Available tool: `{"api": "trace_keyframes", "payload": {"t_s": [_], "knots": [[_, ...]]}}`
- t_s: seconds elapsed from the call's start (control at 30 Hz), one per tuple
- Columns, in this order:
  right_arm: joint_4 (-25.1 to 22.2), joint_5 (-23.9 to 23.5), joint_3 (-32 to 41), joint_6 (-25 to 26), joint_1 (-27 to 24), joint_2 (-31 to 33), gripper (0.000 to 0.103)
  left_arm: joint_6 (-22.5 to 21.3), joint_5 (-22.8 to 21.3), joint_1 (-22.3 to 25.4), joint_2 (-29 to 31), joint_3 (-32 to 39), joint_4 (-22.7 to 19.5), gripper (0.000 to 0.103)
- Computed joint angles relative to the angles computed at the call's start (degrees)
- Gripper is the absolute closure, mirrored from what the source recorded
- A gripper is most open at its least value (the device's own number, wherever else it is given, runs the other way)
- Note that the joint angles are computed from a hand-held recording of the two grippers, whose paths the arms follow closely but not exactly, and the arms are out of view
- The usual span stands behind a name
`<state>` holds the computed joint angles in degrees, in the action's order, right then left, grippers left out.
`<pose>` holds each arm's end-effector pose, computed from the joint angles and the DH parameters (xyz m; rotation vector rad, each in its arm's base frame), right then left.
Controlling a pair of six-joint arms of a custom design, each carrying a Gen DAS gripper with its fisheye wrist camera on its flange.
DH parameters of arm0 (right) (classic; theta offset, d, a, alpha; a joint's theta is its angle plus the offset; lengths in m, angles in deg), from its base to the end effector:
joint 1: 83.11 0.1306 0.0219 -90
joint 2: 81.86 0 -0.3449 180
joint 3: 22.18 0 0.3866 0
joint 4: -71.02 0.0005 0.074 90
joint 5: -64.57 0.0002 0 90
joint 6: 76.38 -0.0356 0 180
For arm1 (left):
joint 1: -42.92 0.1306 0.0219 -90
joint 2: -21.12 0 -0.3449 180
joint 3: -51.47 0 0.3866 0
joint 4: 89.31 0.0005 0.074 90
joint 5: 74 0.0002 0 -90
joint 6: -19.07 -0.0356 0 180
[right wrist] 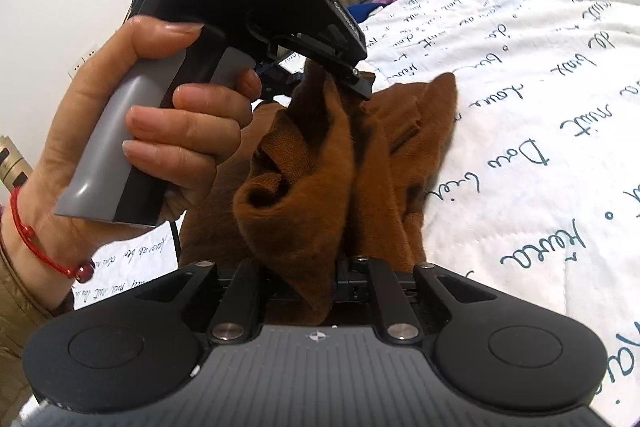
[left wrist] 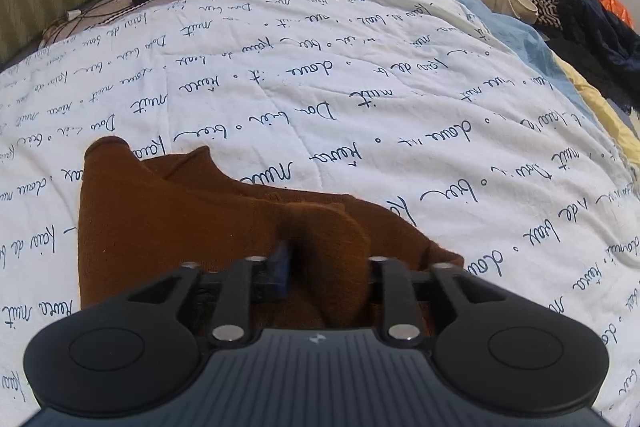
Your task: Fold small clothes
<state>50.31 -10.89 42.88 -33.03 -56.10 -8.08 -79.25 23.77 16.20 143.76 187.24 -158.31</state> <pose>0.3625 0.1742 0.3497 0.5130 2.0454 0.5215 0.5742 -0.2950 0.4183 0.8212 2.4243 -0.2971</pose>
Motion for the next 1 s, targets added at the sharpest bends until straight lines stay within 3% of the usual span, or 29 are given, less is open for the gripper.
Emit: {"api": "trace_keyframes", "payload": {"t_s": [0.07, 0.13, 0.17, 0.33, 0.47, 0.63, 0.83, 1.0], "knots": [[0.2, -1.0, -0.3, -0.8, -0.4, -0.2, 0.084, 0.8, 0.3, 0.3, -0.3, -0.4, 1.2, 0.042], [0.6, -1.8, -0.8, -2.0, -0.6, -0.6, 0.082, 2.4, 0.9, 0.9, -1.4, -1.8, 4.2, 0.026], [0.8, -2.2, -1.0, -2.5, -0.8, -0.8, 0.081, 3.5, 1.5, 1.4, -1.9, -2.2, 5.5, 0.025], [1.6, -4.5, -2.2, -4.4, -2.1, -2.2, 0.074, 5.8, 1.9, 3.7, -2.9, -1.8, 6.1, 0.025], [3.4, -8.4, -3.3, -5.9, -4.7, -3.5, 0.062, 2.4, -1.2, 6.2, -10.5, -13.1, 13.0, 0.025], [3.5, -12.8, -2.7, -6.1, -7.3, -3.4, 0.061, -3.7, -0.7, 10.5, -21.9, -29.8, 20.8, 0.024], [2.5, -15.6, -0.5, -5.9, -8.8, -1.9, 0.058, -7.0, 2.9, 15.1, -30.0, -40.9, 21.8, 0.023], [0.7, -22.6, 4.1, -4.9, -13.5, 2.6, 0.055, -8.5, 2.6, 15.7, -32.4, -44.7, 23.7, 0.023]]}}
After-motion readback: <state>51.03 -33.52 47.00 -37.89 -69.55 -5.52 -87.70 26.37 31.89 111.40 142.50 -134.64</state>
